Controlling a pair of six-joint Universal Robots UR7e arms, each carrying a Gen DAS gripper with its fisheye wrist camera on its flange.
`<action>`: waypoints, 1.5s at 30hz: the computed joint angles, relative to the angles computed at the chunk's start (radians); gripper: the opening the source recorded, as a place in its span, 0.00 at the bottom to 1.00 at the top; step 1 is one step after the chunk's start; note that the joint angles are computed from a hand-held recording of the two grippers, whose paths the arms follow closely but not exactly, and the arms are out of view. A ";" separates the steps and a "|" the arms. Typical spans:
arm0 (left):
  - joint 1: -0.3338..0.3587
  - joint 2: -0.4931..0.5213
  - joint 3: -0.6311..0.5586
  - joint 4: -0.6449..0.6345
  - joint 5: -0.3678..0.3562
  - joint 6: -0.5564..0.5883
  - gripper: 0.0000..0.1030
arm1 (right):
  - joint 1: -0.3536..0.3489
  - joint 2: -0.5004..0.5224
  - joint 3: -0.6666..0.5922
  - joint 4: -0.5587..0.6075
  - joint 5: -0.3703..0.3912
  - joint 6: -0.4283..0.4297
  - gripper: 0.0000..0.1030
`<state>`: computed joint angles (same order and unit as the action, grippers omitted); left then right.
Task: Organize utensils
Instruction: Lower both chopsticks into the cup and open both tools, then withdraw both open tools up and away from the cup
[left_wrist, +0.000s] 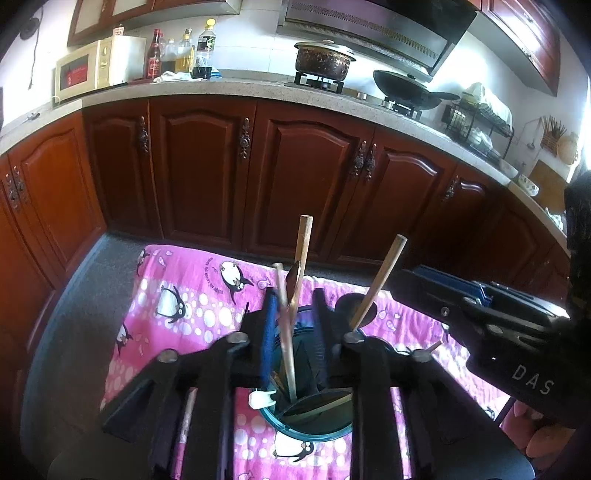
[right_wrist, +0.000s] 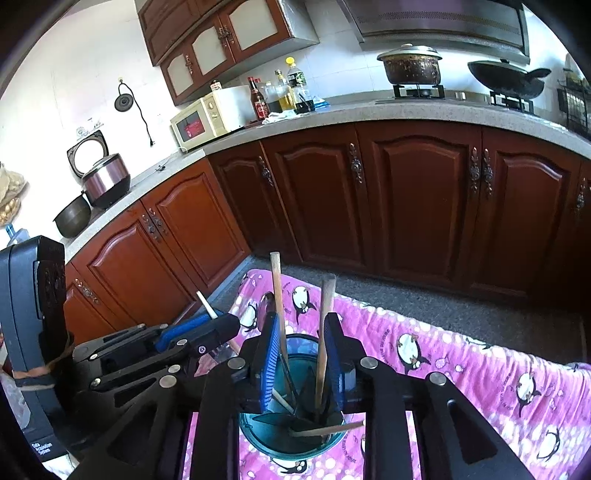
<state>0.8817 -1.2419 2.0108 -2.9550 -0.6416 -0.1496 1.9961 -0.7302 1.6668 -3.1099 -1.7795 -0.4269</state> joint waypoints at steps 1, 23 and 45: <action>-0.002 -0.002 0.003 -0.003 0.002 -0.001 0.27 | -0.001 -0.003 0.003 -0.001 0.001 0.004 0.22; -0.090 -0.091 0.097 -0.037 0.102 -0.035 0.50 | 0.009 -0.106 0.136 -0.107 0.015 0.028 0.38; -0.247 -0.270 0.280 0.471 0.288 -0.556 0.50 | 0.047 -0.108 0.354 -0.334 -0.170 0.069 0.41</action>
<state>0.6345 -1.5123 2.2909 -2.4837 -0.3533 -0.7058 2.0428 -0.8381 2.0206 -3.4437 -1.9499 -0.3582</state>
